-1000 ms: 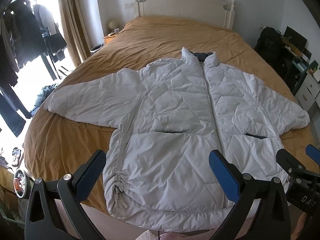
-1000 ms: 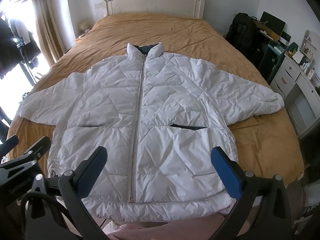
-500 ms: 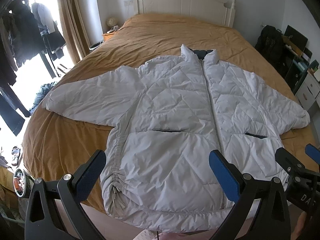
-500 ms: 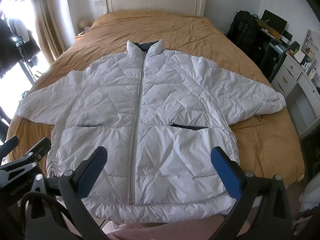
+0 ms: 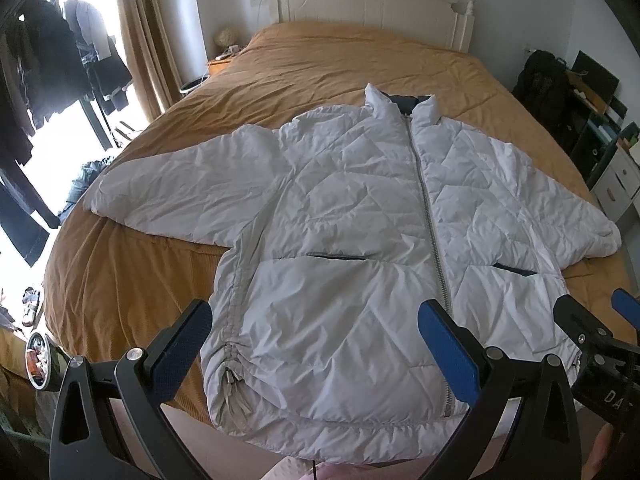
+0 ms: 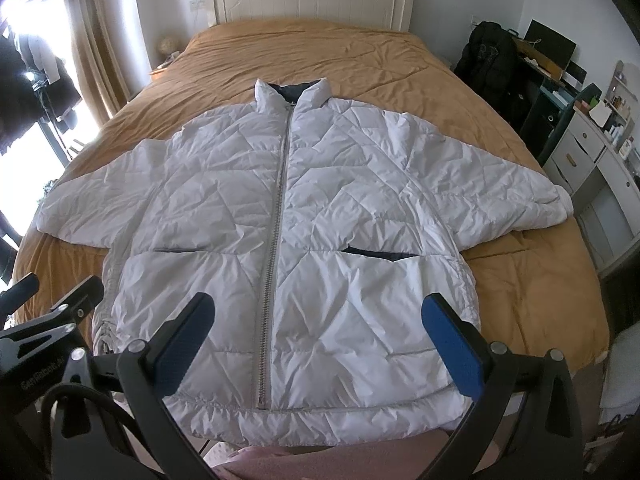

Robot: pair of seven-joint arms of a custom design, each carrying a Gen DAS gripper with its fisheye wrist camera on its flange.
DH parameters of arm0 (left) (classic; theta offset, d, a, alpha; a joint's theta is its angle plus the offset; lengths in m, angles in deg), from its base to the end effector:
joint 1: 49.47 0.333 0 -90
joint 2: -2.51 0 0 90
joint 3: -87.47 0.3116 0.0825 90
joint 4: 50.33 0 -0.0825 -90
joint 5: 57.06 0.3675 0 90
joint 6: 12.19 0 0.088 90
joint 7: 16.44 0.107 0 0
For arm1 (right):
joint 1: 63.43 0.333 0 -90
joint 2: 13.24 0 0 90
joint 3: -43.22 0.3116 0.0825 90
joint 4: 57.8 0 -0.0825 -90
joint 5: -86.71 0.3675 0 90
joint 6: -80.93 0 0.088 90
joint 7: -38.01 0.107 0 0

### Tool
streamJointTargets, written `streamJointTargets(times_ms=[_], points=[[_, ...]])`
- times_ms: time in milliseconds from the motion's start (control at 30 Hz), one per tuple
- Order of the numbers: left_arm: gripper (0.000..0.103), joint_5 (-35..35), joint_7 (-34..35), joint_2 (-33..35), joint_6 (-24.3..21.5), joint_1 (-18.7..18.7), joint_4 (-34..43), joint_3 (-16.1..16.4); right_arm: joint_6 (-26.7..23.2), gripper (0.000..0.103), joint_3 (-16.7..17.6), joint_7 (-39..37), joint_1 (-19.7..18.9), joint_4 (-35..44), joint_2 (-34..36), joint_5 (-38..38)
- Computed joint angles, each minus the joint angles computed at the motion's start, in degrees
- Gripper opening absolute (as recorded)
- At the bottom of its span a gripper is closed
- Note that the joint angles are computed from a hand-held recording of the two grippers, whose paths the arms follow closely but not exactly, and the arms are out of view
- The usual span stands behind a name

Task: Fold large clothes

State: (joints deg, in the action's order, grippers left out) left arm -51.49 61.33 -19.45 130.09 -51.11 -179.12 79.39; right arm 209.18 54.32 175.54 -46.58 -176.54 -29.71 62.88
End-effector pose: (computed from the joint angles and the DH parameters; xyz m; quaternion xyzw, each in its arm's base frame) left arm 0.4621 -0.0883 0.5873 -0.6655 0.6796 -0.2125 0.2237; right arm 0.4381 0.2311 0.6003 -0.6213 0.7229 -0.2387 0.1855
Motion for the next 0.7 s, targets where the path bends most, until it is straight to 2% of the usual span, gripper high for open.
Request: streamJointTargets(times_ms=[700], points=[[0.103,-1.8,2.2,0.9,-1.3,-0.1,0.9,0.9,-0.1,0.103,-0.1,0.3,0.2,0.2,0.6,-0.2]])
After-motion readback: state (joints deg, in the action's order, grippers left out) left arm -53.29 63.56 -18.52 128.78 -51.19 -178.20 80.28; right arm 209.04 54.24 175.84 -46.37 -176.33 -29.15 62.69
